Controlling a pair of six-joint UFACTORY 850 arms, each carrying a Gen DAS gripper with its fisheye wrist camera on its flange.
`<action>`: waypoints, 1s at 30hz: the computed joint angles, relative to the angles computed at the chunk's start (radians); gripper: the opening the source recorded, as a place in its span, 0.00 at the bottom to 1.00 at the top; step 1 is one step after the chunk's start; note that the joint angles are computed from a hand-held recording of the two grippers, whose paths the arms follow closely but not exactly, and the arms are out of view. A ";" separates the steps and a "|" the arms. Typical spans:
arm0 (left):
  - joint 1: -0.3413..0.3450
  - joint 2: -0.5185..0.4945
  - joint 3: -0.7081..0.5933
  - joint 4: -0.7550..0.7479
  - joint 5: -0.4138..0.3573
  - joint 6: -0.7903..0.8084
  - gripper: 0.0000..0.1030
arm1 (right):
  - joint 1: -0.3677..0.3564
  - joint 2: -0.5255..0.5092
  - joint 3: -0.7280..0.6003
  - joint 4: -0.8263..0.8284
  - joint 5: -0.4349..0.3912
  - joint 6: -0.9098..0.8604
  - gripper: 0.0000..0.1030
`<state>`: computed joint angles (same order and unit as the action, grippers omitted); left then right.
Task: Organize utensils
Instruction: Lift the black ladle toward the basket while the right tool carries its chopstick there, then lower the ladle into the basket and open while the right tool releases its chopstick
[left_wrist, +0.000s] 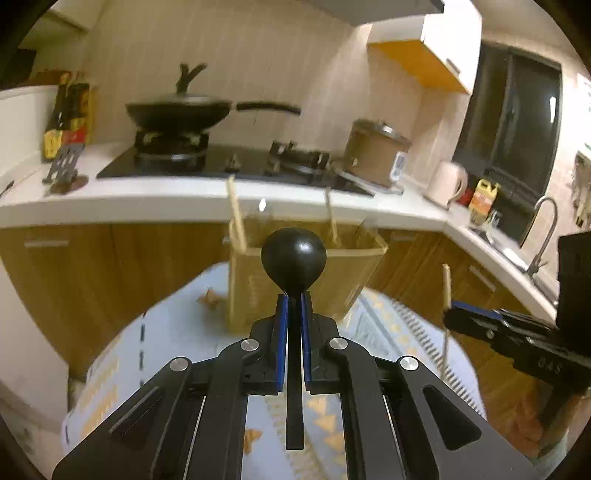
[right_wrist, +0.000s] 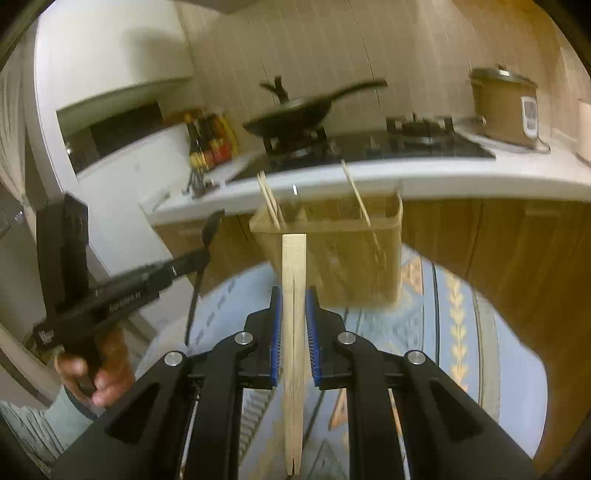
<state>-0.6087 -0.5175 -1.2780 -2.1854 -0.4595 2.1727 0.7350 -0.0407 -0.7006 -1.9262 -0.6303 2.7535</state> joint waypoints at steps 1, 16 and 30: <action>-0.002 0.003 0.001 -0.022 -0.010 0.022 0.04 | -0.009 0.005 -0.005 -0.022 -0.006 0.006 0.10; -0.023 -0.070 -0.161 -0.375 -0.188 0.333 0.04 | -0.172 -0.051 -0.189 -0.192 -0.114 -0.049 0.10; -0.005 -0.299 -0.436 -0.281 -0.155 0.090 0.05 | -0.254 -0.218 -0.323 -0.210 -0.200 -0.144 0.10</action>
